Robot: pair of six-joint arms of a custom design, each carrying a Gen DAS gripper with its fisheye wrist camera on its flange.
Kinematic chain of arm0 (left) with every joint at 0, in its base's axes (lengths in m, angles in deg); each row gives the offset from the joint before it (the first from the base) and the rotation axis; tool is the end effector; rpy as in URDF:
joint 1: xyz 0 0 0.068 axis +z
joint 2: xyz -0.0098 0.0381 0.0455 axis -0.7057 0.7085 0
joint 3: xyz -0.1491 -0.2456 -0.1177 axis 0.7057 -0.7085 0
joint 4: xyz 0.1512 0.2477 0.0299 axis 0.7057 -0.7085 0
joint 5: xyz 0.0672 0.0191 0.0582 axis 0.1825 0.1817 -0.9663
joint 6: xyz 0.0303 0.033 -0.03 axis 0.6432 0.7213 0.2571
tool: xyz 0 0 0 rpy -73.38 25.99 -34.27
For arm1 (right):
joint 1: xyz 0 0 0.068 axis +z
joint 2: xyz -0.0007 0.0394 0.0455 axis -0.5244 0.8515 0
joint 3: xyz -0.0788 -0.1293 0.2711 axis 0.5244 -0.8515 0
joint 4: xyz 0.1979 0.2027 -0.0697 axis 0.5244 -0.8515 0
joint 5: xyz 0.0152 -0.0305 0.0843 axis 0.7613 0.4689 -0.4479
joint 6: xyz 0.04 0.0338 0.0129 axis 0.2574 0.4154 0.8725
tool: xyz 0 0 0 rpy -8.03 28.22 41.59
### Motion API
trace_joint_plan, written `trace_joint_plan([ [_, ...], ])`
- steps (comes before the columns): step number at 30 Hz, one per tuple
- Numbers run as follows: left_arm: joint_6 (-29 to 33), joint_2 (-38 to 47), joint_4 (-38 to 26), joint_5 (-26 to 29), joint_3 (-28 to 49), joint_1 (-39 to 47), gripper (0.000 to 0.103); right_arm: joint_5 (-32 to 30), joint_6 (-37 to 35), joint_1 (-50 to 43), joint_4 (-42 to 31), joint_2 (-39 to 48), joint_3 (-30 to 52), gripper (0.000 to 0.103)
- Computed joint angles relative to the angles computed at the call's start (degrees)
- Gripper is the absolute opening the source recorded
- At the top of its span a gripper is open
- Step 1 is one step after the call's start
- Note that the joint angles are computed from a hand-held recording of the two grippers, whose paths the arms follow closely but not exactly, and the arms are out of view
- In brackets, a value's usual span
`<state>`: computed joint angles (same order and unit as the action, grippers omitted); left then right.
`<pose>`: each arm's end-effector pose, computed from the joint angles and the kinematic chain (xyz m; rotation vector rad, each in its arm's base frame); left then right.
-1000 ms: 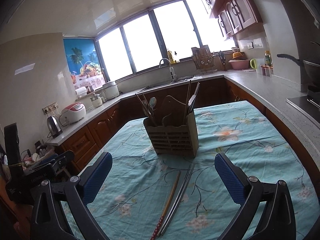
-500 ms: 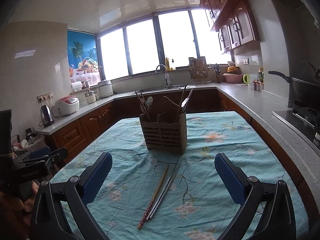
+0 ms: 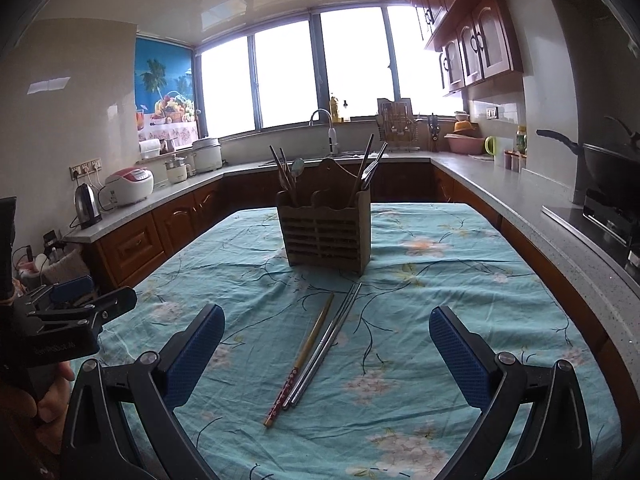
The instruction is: Organize utensils
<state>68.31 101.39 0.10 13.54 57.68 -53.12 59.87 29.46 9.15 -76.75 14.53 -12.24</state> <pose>0.2759 -0.0463 0.1847 0.3678 2.0363 -0.2078 0.2037 0.1412 0.1605 0.3630 1.9918 -0.0803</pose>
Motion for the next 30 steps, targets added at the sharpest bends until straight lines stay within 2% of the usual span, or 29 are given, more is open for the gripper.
trace_joint_plan([
  [14,1.0,-0.5,6.0,-0.6,-3.6,0.3,0.102,3.3,0.8,1.4,1.6,0.7,-0.7,0.103],
  [30,1.0,0.3,9.5,-0.4,-5.0,0.8,0.102,4.4,-0.3,1.9,5.1,0.8,-1.8,0.103],
])
